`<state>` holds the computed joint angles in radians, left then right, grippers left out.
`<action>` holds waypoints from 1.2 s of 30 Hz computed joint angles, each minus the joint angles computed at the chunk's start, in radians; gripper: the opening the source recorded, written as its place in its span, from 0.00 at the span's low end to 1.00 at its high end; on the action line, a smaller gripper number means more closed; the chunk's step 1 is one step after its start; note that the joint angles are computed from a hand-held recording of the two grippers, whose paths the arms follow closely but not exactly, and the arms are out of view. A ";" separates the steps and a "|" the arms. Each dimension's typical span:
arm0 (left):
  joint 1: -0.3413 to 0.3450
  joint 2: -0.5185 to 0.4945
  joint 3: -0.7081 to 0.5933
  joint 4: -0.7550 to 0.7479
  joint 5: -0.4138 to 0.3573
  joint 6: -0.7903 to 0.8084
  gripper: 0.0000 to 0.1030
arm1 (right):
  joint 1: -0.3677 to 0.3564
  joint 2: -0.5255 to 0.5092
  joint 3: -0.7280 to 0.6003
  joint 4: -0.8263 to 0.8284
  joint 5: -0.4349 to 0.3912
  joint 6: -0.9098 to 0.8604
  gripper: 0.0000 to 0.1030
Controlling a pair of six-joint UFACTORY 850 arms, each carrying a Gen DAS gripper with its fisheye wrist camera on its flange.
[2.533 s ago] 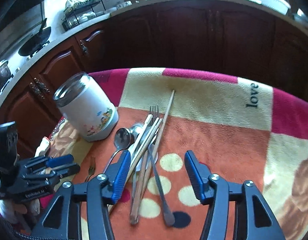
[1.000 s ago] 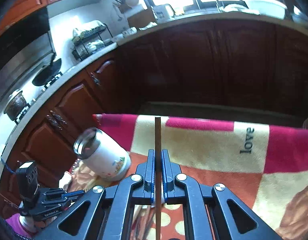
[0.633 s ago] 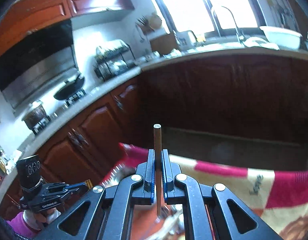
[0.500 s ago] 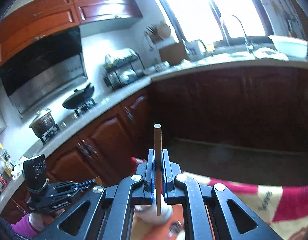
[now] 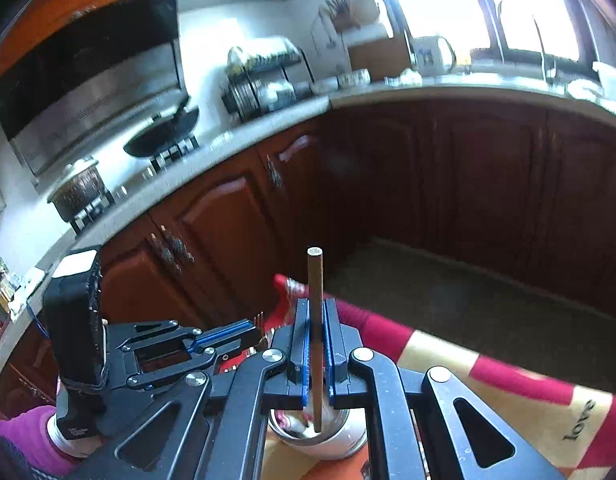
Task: Organize utensils
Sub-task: 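Lift the fork and chopstick and drop both into the white jar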
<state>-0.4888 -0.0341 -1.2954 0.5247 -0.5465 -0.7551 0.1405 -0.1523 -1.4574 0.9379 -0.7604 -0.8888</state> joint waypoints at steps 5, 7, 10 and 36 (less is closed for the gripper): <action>-0.001 -0.016 0.027 -0.018 0.015 -0.015 0.01 | 0.016 -0.044 0.026 -0.047 0.013 0.037 0.05; -0.007 -0.015 0.031 0.004 0.014 -0.040 0.01 | 0.012 -0.051 0.029 -0.038 0.009 0.034 0.05; -0.001 -0.009 0.032 -0.036 0.016 -0.026 0.01 | 0.005 -0.064 0.019 -0.072 -0.010 0.077 0.08; -0.210 0.160 0.188 0.122 -0.003 -0.334 0.32 | -0.192 0.330 0.442 -0.104 0.020 -0.011 0.43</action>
